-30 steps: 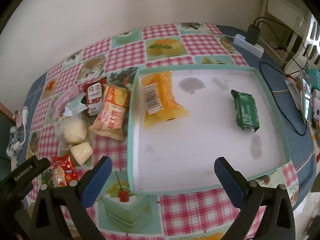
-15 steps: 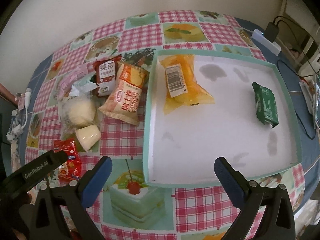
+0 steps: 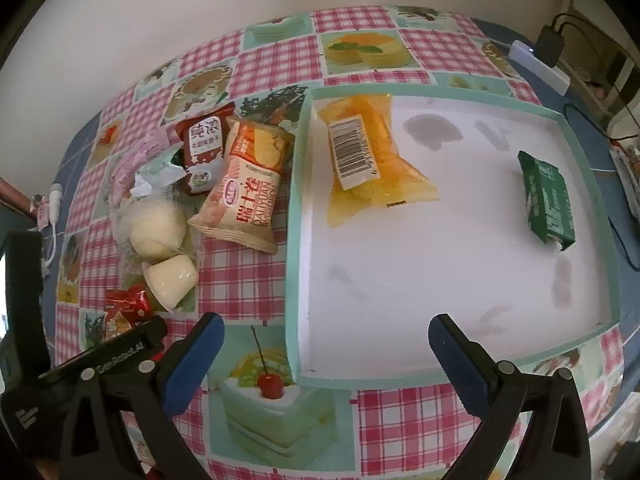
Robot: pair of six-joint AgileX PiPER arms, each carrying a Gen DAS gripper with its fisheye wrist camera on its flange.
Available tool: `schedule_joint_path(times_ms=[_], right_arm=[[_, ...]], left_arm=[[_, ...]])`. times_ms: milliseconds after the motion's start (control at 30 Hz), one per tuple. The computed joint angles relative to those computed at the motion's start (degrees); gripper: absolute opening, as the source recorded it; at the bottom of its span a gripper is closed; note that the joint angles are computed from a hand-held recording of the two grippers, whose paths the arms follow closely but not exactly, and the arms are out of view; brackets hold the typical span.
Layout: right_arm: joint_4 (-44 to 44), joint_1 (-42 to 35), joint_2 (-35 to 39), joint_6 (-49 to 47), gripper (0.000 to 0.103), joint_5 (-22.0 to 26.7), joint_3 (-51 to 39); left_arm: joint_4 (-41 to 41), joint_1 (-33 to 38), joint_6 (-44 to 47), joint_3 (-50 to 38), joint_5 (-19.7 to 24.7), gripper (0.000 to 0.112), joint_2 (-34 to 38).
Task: Organize snacks
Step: 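Grasp the red 'nice' snack bag with the left tool, then lift the red bag with the left tool while the right tool grasps the yogurt cup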
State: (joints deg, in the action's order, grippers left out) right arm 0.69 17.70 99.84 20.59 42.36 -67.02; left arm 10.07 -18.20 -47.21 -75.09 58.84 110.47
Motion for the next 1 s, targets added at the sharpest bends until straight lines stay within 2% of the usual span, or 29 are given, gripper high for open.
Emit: schedule_joint_path(times_ms=[133,233,300,433,733,1000], right_arm=[[0.7,0.3,0.7,-0.4,0.103,-0.9,-0.4],[1.5,0.4,1.2,-0.9,0.103,-1.6,-0.7],[2.0,0.3,1.4,-0.7,0.103,-2.2,-0.8],[4.6,-0.8,2.0,-1.4,0.103,-3.0,-0.8],[9.5,0.0,2.1,-6.0,0.103,-5.8,-0.3],[8.3,4.4,3.0,-8.7,0.103,-7.4,-1.8]], left_arm=[[-0.4,-0.2,0.5,-0.8,-0.2,0.088,1.0],[-0.3,1.0,1.5,0.8,-2.1,0.074,1.0],[-0.7,1.4,1.7,0.7,-2.4,0.072,1.1],[-0.4,2.2,1.8,0.9,-3.4,0.057,1.0],[-1.1,6.3,-0.5,4.3,-5.6,0.057,-0.8],[-0.9,12.3,-2.5,8.8,-7.8,0.058,-3.5]])
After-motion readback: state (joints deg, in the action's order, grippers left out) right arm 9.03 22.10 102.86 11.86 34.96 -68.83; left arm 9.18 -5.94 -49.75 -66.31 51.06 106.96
